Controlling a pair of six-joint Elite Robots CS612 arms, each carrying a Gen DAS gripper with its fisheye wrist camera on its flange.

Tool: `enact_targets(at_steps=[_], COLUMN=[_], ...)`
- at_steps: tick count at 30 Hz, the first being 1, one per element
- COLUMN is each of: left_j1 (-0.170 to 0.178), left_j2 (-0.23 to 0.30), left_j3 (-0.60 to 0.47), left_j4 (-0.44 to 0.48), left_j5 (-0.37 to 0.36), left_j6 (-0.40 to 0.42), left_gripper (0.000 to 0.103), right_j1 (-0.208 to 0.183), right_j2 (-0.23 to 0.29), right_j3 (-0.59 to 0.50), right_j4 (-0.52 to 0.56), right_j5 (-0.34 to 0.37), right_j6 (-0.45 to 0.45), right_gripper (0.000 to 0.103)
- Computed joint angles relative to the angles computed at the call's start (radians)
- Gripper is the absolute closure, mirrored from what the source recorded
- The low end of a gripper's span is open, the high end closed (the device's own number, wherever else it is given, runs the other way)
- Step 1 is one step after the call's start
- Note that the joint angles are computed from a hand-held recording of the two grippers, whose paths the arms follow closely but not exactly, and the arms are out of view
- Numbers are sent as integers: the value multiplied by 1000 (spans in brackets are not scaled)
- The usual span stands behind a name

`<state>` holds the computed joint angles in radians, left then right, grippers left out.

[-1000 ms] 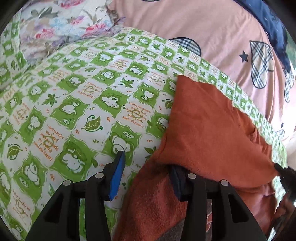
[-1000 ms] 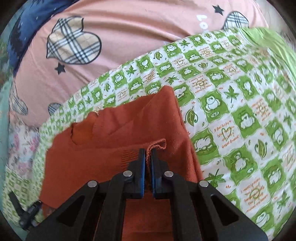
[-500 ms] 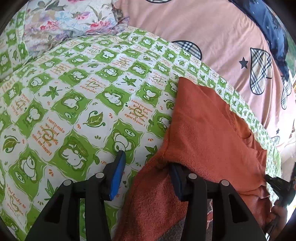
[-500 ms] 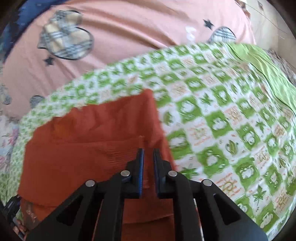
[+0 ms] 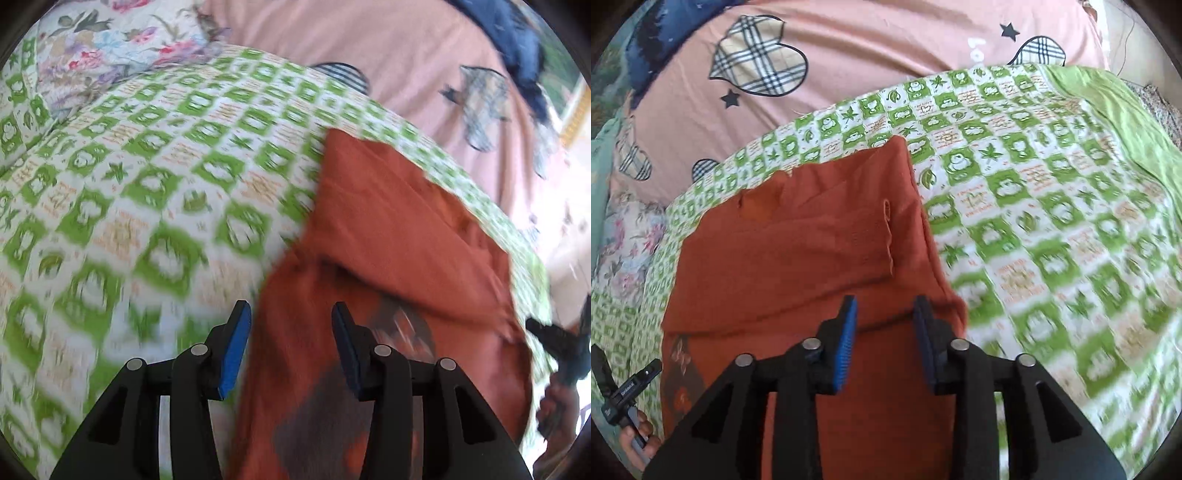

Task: Fold small clothes
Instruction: 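Grasp the ribbed hem of the sweater with both grippers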

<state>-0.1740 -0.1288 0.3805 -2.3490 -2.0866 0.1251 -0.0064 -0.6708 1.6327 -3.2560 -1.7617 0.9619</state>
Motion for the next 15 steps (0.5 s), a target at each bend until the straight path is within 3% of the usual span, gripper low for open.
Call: enact_targets(at_steps=[5, 8, 13, 15], left_j1=[21, 32, 47, 52], left_j2=[-148, -195, -250, -275], left_j3=[284, 377, 486, 538], left_j4=[-71, -107, -108, -111], left_j5=[-35, -37, -42, -41], left_j6=[134, 159, 188, 213], left_gripper=[51, 47, 43, 40], right_j1=[75, 128, 175, 189], right_j2=[-42, -49, -59, -74], right_j3=[55, 43, 53, 82], right_j4=[33, 165, 337, 372], right_j5=[-59, -115, -154, -200], right_j6=[-59, -100, -85, -57], right_gripper=[59, 48, 47, 47])
